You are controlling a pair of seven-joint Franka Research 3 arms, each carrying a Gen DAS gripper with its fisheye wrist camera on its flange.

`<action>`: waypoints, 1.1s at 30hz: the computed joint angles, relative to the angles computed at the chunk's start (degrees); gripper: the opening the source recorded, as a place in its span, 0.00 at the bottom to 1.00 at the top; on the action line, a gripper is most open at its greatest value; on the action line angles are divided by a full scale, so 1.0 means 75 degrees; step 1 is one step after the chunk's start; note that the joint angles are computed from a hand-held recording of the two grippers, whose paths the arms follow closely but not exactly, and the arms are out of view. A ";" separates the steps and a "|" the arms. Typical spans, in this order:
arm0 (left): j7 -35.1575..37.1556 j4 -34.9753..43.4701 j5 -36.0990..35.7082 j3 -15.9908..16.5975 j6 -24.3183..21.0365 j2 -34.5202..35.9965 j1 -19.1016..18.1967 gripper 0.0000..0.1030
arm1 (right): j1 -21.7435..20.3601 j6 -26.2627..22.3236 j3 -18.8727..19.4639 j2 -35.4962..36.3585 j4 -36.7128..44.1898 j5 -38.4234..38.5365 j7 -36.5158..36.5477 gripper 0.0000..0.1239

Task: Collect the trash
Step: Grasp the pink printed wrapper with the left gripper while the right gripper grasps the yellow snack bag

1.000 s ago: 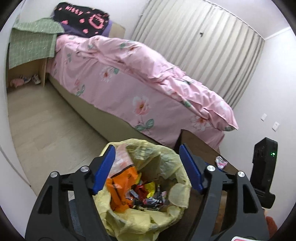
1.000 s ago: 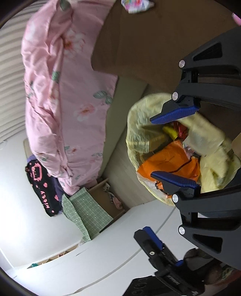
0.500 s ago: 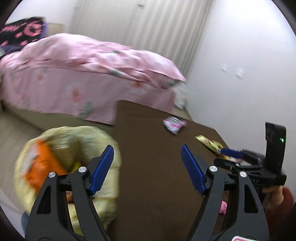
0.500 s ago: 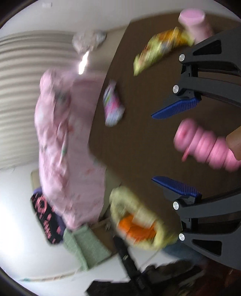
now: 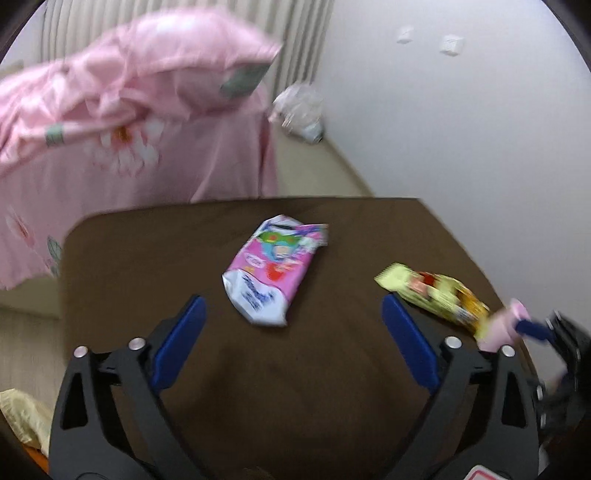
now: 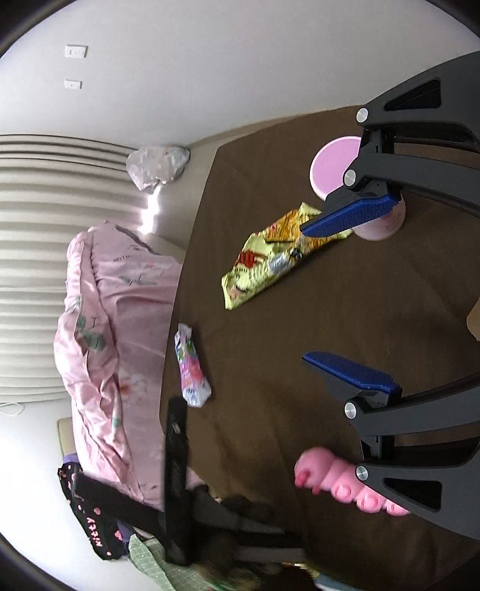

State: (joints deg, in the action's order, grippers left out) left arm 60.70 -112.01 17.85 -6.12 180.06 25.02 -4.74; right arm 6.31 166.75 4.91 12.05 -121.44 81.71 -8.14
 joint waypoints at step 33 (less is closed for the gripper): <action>-0.7033 -0.3494 0.6040 0.2956 0.0227 -0.2947 -0.2569 0.11 | -0.0582 -0.1740 0.0523 0.0981 0.1261 -0.6090 0.4957 0.22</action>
State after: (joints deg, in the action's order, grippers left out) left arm 7.95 -138.21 63.15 16.06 181.76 2.92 -24.01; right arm 1.95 153.71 8.84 19.41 -111.98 36.04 29.03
